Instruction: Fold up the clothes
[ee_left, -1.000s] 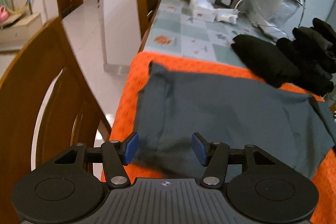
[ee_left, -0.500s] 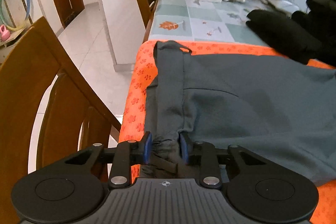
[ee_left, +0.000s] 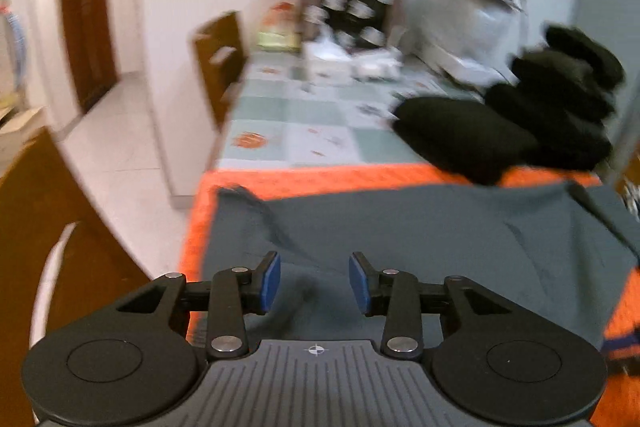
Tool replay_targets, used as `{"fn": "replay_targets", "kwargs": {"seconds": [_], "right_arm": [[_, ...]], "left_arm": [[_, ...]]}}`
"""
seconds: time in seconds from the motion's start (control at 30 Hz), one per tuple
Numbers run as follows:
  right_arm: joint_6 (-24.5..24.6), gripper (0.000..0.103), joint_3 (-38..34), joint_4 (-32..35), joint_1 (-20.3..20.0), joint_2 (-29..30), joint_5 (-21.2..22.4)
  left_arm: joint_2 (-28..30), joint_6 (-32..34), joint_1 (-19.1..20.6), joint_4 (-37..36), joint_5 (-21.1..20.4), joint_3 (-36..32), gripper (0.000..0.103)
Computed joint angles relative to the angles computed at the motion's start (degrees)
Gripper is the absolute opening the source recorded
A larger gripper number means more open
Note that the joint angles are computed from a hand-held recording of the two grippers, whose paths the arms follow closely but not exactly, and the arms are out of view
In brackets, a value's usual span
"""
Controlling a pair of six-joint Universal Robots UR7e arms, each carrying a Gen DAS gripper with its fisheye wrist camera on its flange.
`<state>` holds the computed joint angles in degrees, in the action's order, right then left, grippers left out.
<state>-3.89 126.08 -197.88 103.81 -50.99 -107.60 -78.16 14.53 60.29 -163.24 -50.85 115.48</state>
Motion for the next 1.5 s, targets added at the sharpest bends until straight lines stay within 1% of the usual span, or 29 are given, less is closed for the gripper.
{"fn": "replay_targets", "kwargs": {"seconds": [0.03, 0.07, 0.13, 0.23, 0.27, 0.33, 0.37, 0.4, 0.5, 0.57, 0.63, 0.7, 0.73, 0.77, 0.8, 0.83, 0.87, 0.9, 0.93, 0.97, 1.03, 1.13, 1.2, 1.23, 1.3, 1.37, 1.43, 1.5], "right_arm": [[-0.09, 0.065, -0.12, -1.08, -0.14, 0.56, -0.49], [-0.04, 0.068, -0.19, -2.09, -0.25, 0.99, -0.86], [-0.01, 0.074, -0.31, -4.13, -0.46, 1.82, -1.74], [0.21, 0.076, -0.02, -8.94, -0.63, 3.05, -3.61], [0.33, 0.076, 0.1, -10.78, -0.67, 3.48, -4.27], [0.12, 0.076, 0.47, -15.91, -1.19, 4.51, -4.49], [0.06, 0.076, 0.84, -17.38, -1.94, 4.44, -3.24], [-0.24, 0.076, 0.96, -17.9, -2.85, 4.36, -1.05], [-4.71, 0.076, 0.64, -13.25, -7.23, 3.29, 11.86], [-6.58, 0.076, -0.51, -8.86, -9.23, 3.38, 17.52], [-8.71, 0.076, -1.89, -7.05, -10.14, 4.27, 19.98], [-9.26, 0.076, -2.78, -7.22, -10.52, 5.03, 21.48], [-9.14, 0.076, -3.49, -6.49, -11.01, 5.32, 23.09], [-8.99, 0.076, -3.39, -5.68, -11.16, 5.1, 24.28], [-9.78, 0.075, -4.03, -3.27, -11.46, 4.99, 26.07], [-11.53, 0.068, -3.87, -1.0, -11.3, 4.36, 26.83], [-13.33, 0.056, -3.79, 1.4, -11.12, 3.74, 27.51], [-15.91, 0.05, -4.16, 5.35, -10.66, 2.92, 27.29], [-17.46, 0.025, -4.32, 8.13, -10.24, 2.0, 26.98], [-19.53, 0.013, -4.07, 11.35, -10.34, 0.72, 28.0], [-22.07, 0.01, -2.49, 12.91, -10.32, -1.62, 28.46], [-22.41, 0.007, -0.69, 13.35, -10.59, -3.93, 28.92], [-22.93, 0.005, 0.02, 14.24, -10.52, -5.18, 27.65], [-23.08, 0.001, 0.88, 14.04, -10.21, -5.88, 26.01], [-23.32, 0.001, 2.55, 13.61, -9.56, -7.25, 22.73], [-22.31, 0.003, 5.12, 11.17, -8.9, -9.0, 19.94], [-20.82, 0.005, 8.17, 6.36, -7.68, -10.65, 15.42], [-19.09, 0.006, 10.84, 1.0, -6.24, -11.89, 10.45]], "left_arm": [[0.48, 0.18, 0.43, 2.14, -1.22, -0.68, 0.041], [1.15, 0.46, 0.69, 3.62, -1.3, -1.11, 0.041], [2.46, 0.48, 1.38, 6.68, -0.57, -2.27, 0.041], [4.12, -2.32, 2.53, 11.24, 2.2, -4.2, 0.04], [4.31, -3.43, 3.11, 12.78, 2.33, -4.84, 0.038], [4.54, -4.73, 4.22, 14.71, 1.85, -5.99, 0.031], [4.57, -4.38, 4.51, 14.5, 1.47, -6.15, 0.03], [4.71, -4.22, 4.74, 14.61, 1.12, -6.44, 0.03], [5.29, -4.27, 4.86, 15.45, 1.16, -7.27, 0.029], [5.25, -4.52, 4.8, 15.78, 1.23, -7.3, 0.029], [4.95, -5.07, 4.82, 15.87, 1.04, -7.12, 0.029], [4.93, -5.13, 4.68, 15.68, 1.34, -6.94, 0.029], [5.19, -5.12, 4.68, 15.59, 1.5, -7.08, 0.029], [5.32, -5.23, 4.67, 15.76, 1.6, -7.24, 0.029], [5.37, -5.39, 4.64, 16.03, 1.68, -7.37, 0.029], [5.51, -5.41, 4.66, 16.33, 1.66, -7.64, 0.029], [5.54, -5.19, 4.66, 16.55, 1.72, -7.78, 0.029], [5.53, -4.78, 4.67, 16.63, 1.79, -7.84, 0.028], [5.5, -4.39, 4.74, 16.68, 1.79, -7.89, 0.026], [5.44, -4.11, 4.89, 16.71, 1.65, -7.98, 0.025], [5.25, -3.6, 5.32, 16.66, 1.11, -8.17, 0.019], [5.13, -2.81, 5.86, 16.53, 0.27, -8.43, 0.015], [5.13, -2.16, 6.01, 16.51, 0.03, -8.52, 0.014], [5.19, -1.99, 6.04, 16.46, 0.0, -8.56, 0.014], [5.25, -2.09, 5.98, 16.27, 0.08, -8.52, 0.014], [4.94, -2.5, 5.73, 15.95, -0.05, -8.16, 0.015], [4.23, -2.64, 4.9, 14.93, 0.05, -7.07, 0.024], [3.05, -1.85, 3.66, 12.97, -0.4, -5.27, 0.03]]}}
